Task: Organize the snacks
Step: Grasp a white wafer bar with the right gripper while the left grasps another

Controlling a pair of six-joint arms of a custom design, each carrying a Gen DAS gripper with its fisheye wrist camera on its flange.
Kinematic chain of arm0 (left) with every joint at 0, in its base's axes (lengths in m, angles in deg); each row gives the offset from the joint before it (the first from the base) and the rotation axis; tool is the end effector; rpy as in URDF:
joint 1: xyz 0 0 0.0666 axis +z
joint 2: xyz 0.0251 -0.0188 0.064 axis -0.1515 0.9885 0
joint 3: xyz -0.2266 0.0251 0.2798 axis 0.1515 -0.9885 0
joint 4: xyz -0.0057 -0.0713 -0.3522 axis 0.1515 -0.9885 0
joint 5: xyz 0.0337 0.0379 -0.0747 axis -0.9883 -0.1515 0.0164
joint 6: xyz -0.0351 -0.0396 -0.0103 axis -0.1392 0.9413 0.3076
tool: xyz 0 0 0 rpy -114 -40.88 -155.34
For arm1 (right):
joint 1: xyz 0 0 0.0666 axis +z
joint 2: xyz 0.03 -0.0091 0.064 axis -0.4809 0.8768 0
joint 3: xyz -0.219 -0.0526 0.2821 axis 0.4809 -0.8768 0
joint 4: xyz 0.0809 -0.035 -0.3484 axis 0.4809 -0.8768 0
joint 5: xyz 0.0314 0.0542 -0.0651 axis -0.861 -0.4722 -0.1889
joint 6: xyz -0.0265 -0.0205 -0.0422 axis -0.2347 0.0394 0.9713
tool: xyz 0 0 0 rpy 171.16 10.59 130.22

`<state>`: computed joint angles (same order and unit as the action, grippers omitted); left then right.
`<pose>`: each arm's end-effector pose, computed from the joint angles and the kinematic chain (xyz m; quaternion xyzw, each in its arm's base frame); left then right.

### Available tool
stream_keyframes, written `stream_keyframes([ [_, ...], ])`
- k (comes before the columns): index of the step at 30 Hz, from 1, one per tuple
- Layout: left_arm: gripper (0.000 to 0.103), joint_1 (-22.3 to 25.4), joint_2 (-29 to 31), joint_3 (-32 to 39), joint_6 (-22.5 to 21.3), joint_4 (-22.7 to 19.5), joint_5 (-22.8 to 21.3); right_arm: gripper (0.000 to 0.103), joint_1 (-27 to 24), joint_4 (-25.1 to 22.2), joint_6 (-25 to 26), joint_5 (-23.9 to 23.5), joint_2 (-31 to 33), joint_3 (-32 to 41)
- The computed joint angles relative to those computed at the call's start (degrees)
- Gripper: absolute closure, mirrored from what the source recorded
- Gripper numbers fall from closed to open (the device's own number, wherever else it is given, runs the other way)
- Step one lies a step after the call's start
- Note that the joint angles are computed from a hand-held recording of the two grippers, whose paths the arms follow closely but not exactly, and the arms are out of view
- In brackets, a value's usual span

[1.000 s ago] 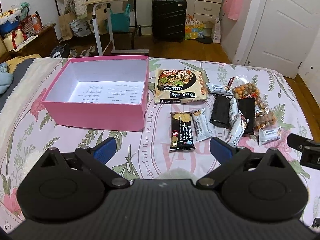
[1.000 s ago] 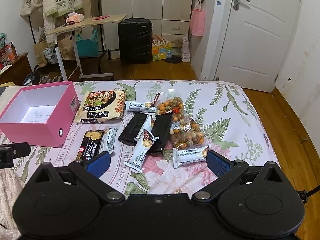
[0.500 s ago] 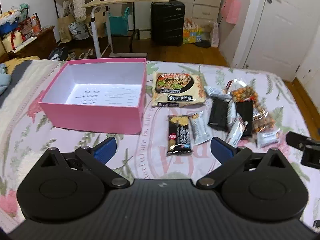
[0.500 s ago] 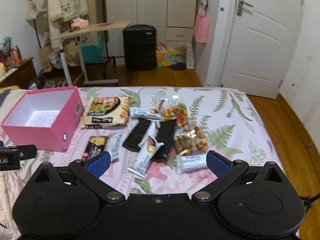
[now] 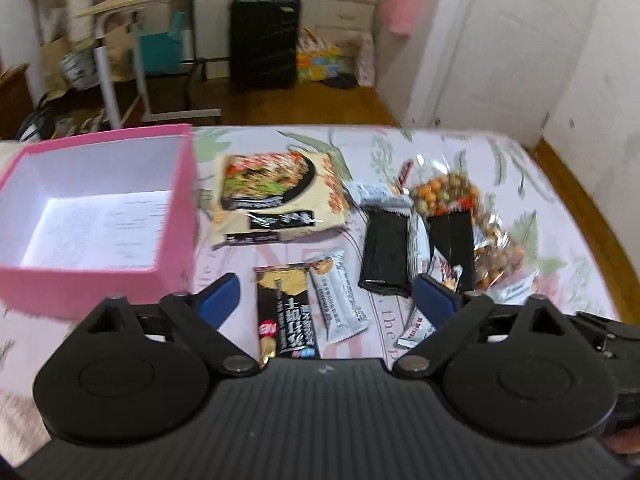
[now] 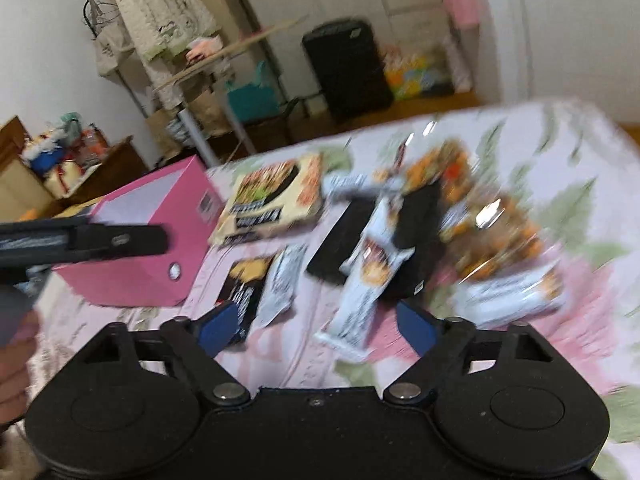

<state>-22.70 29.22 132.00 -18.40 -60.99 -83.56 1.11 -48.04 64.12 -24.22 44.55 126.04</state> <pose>0.3747 -0.0865 0.4616 -0.1167 0.9258 -0.0247 0.3588 0.4231 0.2535 0.4085 -0.1873 0.8995 0.2540 0.3021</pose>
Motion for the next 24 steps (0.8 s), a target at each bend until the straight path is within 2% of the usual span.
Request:
stream_keyframes([
  [1, 0.016, 0.19, 1.57, -0.16, -1.04, 1.26, 1.27, 0.022, 0.02, 0.63, -0.01, -0.90, 0.74, -0.48],
  [3, 0.026, 0.59, 4.36, -0.26, -1.54, 2.63, 3.34, 0.023, -0.02, 2.88, -0.24, -1.80, 2.12, -1.47],
  [5, 0.033, 1.22, 7.10, -0.31, -0.85, 3.47, 5.42, 0.024, -0.11, 4.87, -0.92, -2.28, 3.39, -2.06],
  [8, 0.039, 2.25, 10.20, -1.11, 1.09, 5.56, 8.12, 0.031, -0.34, 6.78, -2.97, -2.65, 5.47, -2.14],
  [9, 0.044, 2.33, 11.39, -0.91, 1.47, 5.38, 8.45, 0.033, -0.33, 7.64, -3.95, -2.54, 5.97, -2.37],
  [13, 0.049, 2.74, 14.35, -0.98, 3.32, 5.35, 8.87, 0.035, 0.13, 13.17, -6.47, 0.50, 6.66, -4.59],
  [14, 0.050, 2.88, 14.69, -0.93, 4.15, 4.88, 9.09, 0.037, 0.15, 13.48, -6.81, 0.81, 6.85, -4.73],
  [16, 0.050, 3.33, 15.27, -1.21, 6.29, 4.90, 10.55, 0.066, 0.47, 13.31, -7.10, 2.75, 7.29, -4.61],
  [19, 0.055, 3.06, 14.65, -2.02, 5.97, 5.96, 9.69, 0.071, 0.13, 13.76, -8.22, 2.37, 7.11, -5.04],
  [20, 0.066, 3.13, 14.46, -2.10, 5.67, 6.05, 10.33, 0.071, -0.01, 13.62, -8.25, 2.29, 6.73, -5.27],
  [21, 0.070, 3.31, 14.33, -2.18, 5.66, 6.23, 11.13, 0.071, -0.08, 12.98, -7.98, 2.29, 6.56, -5.12],
  [24, 0.073, 3.63, 13.96, -1.39, 5.91, 4.46, 12.33, 0.071, -0.21, 10.03, -6.40, 1.40, 5.97, -3.99],
])
